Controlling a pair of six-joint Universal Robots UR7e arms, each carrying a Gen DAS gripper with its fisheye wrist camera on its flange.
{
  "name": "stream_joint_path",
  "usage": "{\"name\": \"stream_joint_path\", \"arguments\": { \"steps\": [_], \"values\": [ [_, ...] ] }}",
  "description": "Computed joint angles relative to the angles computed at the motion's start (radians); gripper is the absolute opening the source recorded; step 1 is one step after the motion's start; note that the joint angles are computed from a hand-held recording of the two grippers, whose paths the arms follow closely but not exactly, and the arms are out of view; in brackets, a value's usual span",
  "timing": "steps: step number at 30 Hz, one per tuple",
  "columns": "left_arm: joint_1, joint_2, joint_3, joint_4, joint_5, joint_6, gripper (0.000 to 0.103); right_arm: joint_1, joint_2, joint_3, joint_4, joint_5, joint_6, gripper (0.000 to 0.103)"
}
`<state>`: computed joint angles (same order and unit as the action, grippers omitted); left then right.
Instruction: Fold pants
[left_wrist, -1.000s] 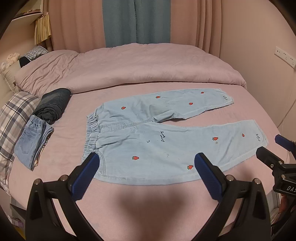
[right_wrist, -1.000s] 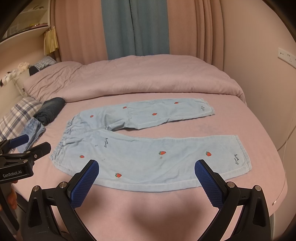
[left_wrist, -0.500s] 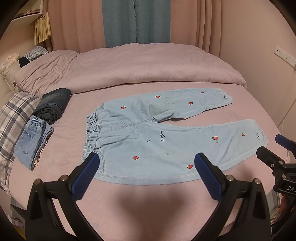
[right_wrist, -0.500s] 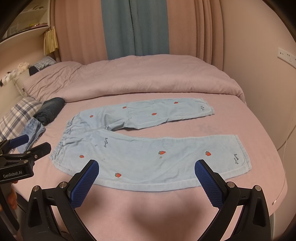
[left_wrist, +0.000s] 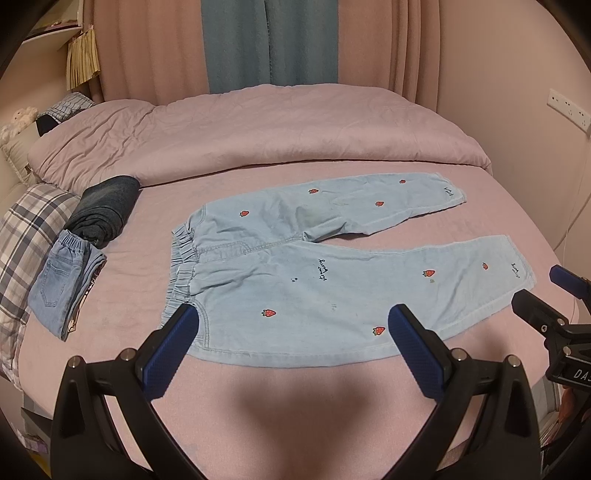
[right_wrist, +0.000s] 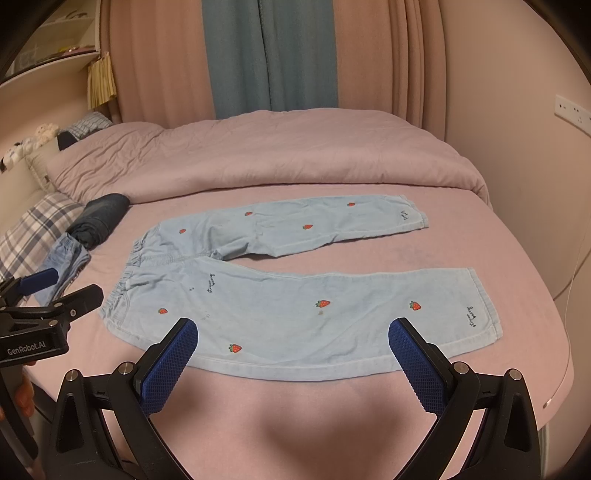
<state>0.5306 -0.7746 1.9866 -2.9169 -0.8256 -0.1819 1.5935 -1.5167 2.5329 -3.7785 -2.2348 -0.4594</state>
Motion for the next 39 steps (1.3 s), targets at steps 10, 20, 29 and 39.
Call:
{"name": "stream_joint_path", "arguments": {
  "steps": [10, 20, 29, 39],
  "values": [
    [-0.001, 0.008, 0.004, -0.034, 0.009, 0.02, 0.103, -0.009, -0.008, 0.01, -0.005, 0.009, -0.002, 0.103],
    [-0.001, 0.014, 0.004, -0.051, 0.018, 0.033, 0.103, -0.013, -0.004, 0.007, 0.0, 0.01, -0.003, 0.103],
    [0.004, 0.005, -0.003, 0.006, -0.002, -0.006, 0.103, -0.015, -0.003, 0.007, 0.0, 0.01, -0.004, 0.103],
    [0.07, -0.002, -0.019, 0.029, -0.164, -0.072, 0.103, -0.04, 0.015, 0.015, -0.007, 0.057, -0.02, 0.103]
  ]
}}
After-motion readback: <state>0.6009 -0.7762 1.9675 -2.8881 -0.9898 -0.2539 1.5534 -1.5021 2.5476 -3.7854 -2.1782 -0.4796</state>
